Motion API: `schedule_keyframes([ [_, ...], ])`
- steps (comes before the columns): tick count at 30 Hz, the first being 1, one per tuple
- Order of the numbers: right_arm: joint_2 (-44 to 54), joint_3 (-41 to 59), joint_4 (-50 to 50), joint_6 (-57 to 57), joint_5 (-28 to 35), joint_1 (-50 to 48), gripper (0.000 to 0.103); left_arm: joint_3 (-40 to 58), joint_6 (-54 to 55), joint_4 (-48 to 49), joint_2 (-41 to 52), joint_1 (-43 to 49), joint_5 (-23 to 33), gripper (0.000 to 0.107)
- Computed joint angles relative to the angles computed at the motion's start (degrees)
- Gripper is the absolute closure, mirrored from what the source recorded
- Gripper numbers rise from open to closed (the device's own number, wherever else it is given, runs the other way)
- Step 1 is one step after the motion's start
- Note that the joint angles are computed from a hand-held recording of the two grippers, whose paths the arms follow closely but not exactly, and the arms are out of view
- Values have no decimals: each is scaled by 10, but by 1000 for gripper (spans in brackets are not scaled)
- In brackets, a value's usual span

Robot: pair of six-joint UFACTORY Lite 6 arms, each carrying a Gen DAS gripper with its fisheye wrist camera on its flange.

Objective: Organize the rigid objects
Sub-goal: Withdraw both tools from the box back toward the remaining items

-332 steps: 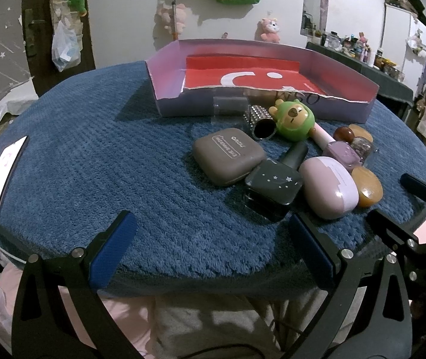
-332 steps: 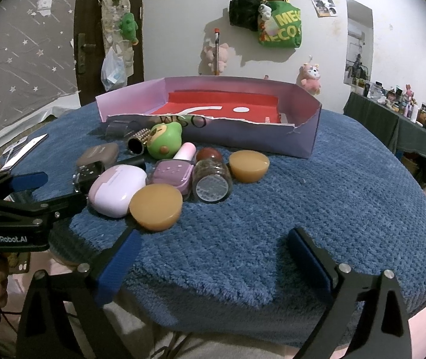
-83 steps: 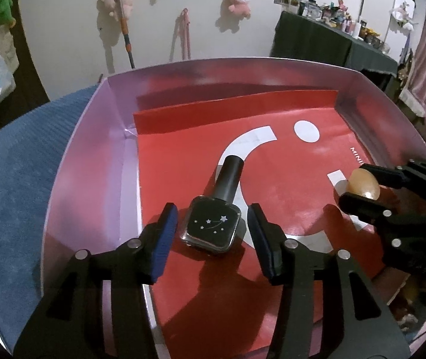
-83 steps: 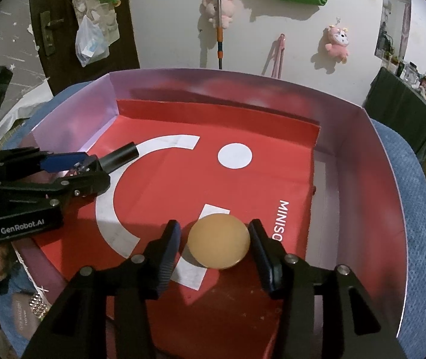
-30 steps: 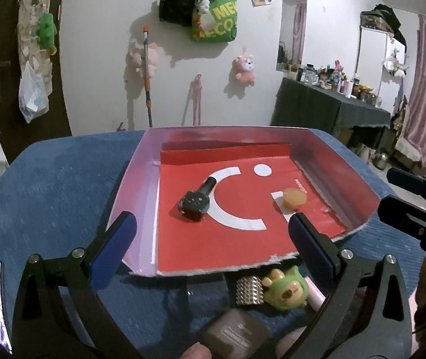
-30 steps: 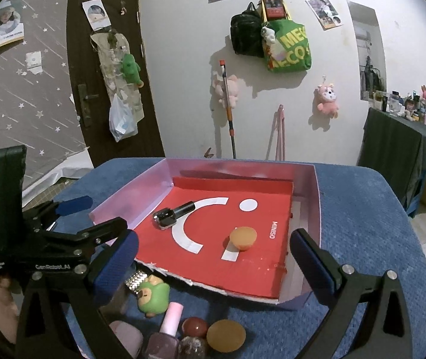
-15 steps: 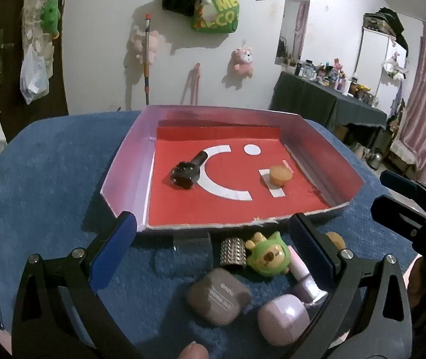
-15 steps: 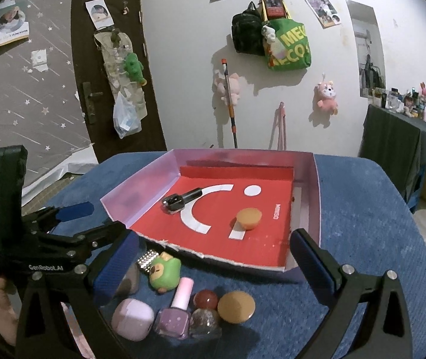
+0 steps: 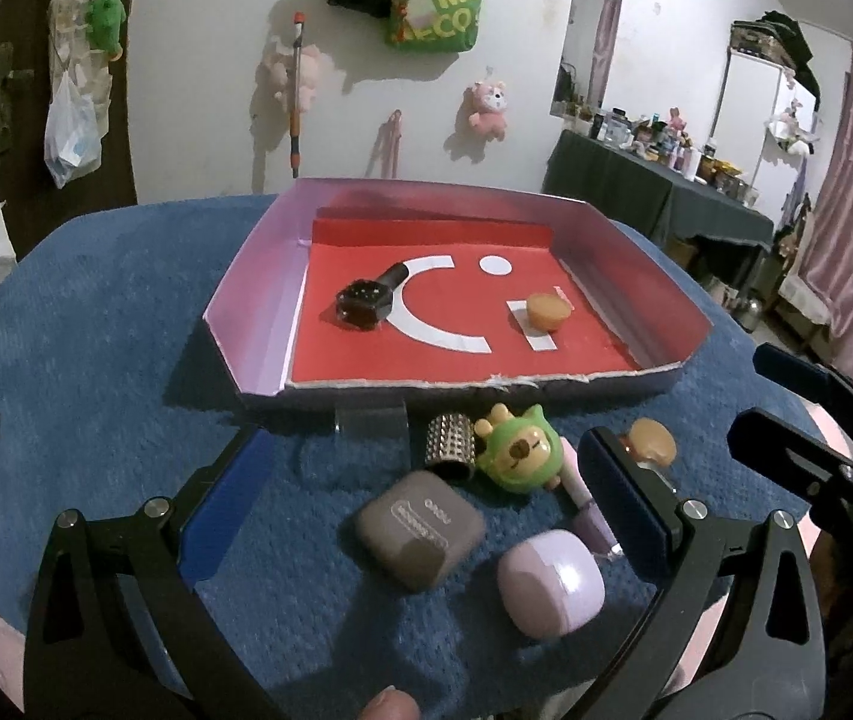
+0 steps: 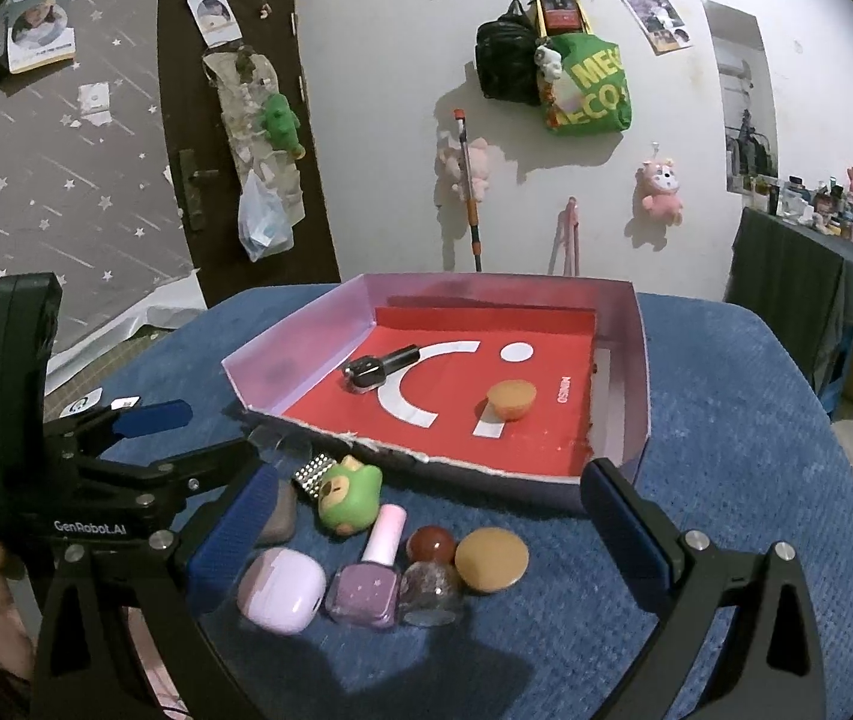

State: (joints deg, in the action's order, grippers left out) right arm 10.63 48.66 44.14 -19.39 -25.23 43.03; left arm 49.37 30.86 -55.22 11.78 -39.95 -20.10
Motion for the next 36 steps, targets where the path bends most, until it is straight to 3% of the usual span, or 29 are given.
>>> schedule_keyframes([
  [29,24,-54,-46,93,-2,32,0,-65,-73,7,14,-32,-11,4],
  [36,46,-51,-61,114,0,31,0,-69,-140,68,28,-29,-7,4],
])
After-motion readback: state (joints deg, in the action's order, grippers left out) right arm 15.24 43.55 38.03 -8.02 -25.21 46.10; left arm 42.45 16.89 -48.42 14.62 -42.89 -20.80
